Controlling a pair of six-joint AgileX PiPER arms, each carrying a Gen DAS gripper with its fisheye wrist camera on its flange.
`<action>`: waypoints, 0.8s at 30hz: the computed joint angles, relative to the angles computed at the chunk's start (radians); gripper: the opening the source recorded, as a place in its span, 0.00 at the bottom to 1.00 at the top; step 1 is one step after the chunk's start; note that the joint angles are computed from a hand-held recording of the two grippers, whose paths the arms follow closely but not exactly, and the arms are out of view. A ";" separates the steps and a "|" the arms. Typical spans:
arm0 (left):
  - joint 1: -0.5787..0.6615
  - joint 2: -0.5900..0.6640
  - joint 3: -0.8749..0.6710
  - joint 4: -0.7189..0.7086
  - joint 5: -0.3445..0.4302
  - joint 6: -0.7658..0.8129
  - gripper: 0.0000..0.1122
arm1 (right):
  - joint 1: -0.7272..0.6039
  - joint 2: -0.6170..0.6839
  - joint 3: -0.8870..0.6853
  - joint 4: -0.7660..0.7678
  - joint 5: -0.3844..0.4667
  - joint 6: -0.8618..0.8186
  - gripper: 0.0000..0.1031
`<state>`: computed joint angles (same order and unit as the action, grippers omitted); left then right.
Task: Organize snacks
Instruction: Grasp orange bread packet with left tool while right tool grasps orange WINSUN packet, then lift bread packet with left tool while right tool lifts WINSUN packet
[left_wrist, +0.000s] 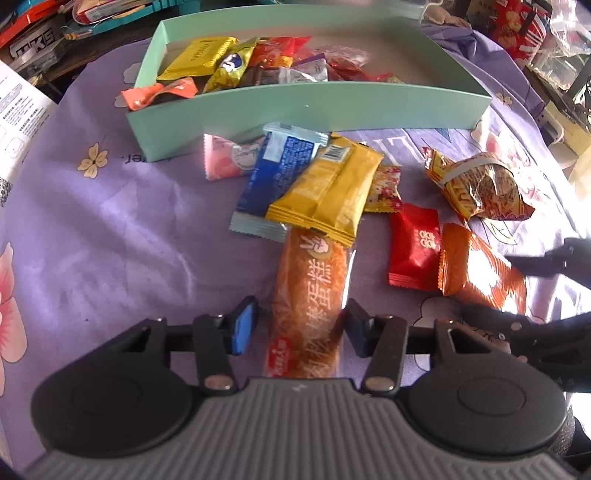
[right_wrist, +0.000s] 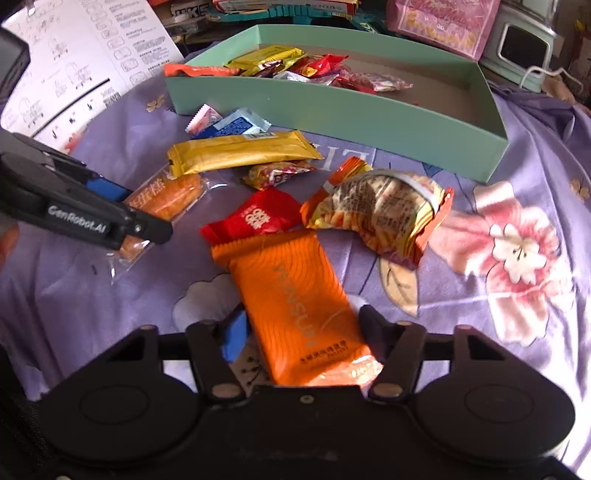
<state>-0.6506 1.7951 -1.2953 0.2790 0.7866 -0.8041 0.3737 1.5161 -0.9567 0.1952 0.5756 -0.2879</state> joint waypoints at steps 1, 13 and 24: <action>0.002 -0.001 0.001 -0.002 -0.003 0.001 0.44 | -0.001 -0.009 0.013 0.018 -0.007 0.003 0.59; -0.056 -0.018 -0.004 0.059 0.035 -0.028 0.34 | 0.037 -0.015 -0.012 -0.044 0.017 0.196 0.55; -0.106 -0.125 0.016 0.069 0.036 -0.044 0.34 | 0.018 -0.144 0.003 0.003 0.040 0.204 0.54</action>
<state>-0.7571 1.6697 -1.2796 0.3479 0.8223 -0.8482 0.3914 1.3723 -0.9540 0.1980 0.6152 -0.0835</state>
